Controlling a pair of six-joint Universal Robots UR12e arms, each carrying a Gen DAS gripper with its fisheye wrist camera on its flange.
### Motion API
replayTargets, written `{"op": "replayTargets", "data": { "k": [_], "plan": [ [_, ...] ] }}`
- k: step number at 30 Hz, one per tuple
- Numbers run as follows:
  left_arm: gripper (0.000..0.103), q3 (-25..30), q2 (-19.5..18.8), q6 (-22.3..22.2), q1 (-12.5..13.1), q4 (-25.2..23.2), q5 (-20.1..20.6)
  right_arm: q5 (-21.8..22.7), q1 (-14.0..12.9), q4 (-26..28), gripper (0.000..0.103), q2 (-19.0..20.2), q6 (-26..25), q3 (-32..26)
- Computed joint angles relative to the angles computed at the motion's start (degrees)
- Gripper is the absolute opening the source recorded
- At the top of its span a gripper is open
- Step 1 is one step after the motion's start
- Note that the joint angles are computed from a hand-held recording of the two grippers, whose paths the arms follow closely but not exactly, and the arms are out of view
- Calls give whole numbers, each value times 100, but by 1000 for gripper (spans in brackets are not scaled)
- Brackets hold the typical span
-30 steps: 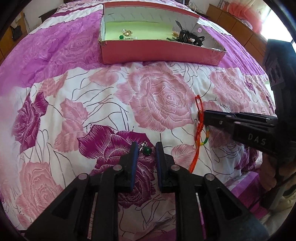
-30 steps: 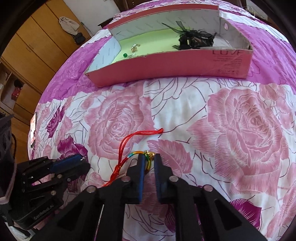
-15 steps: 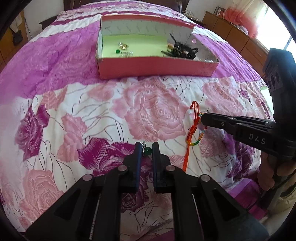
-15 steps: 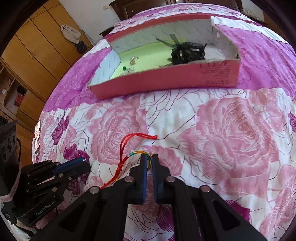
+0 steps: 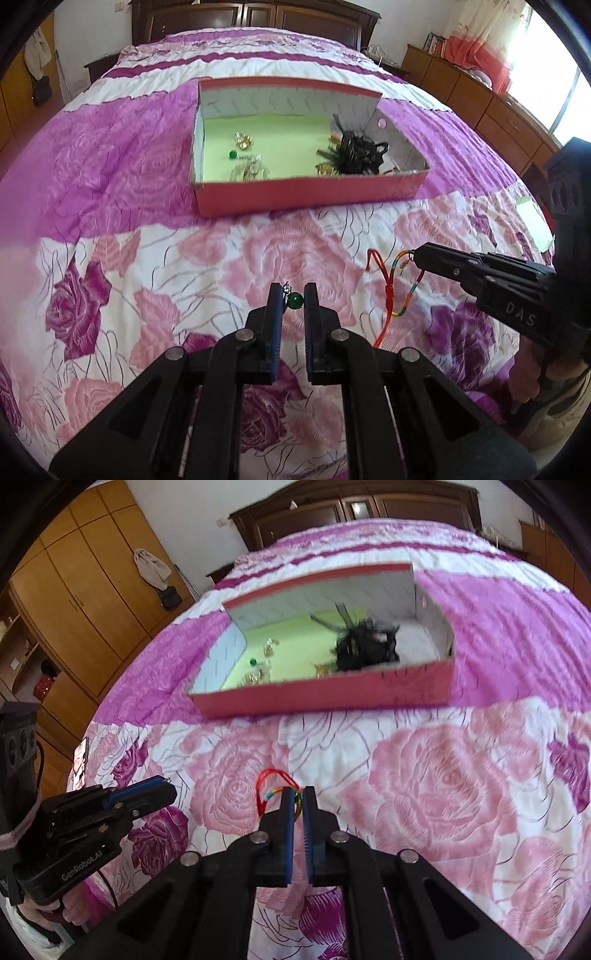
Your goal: Organize jewelry
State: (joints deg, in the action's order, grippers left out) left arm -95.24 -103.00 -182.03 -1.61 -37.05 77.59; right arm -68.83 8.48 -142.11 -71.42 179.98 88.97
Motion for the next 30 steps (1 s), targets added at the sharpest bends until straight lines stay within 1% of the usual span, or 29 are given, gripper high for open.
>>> {"op": "replayTargets", "data": {
  "k": [7, 15, 22, 27, 30],
  "plan": [
    [2, 110, -92, -82, -25, 245, 9, -103, 36, -604, 6, -35, -101, 66],
    [2, 246, -205, -153, -65, 579, 104, -88, 47, -1201, 5, -11, -165, 58],
    [2, 368, -311, -234, -77, 864, 136, -132, 59, -1530, 5, 50, -214, -20],
    [2, 436, -382, -313, -65, 1115, 114, -62, 49, -1736, 4, 130, -199, -118],
    [2, 474, -420, -340, -61, 1185, 155, -42, 42, -1793, 4, 163, -207, -169]
  ]
}}
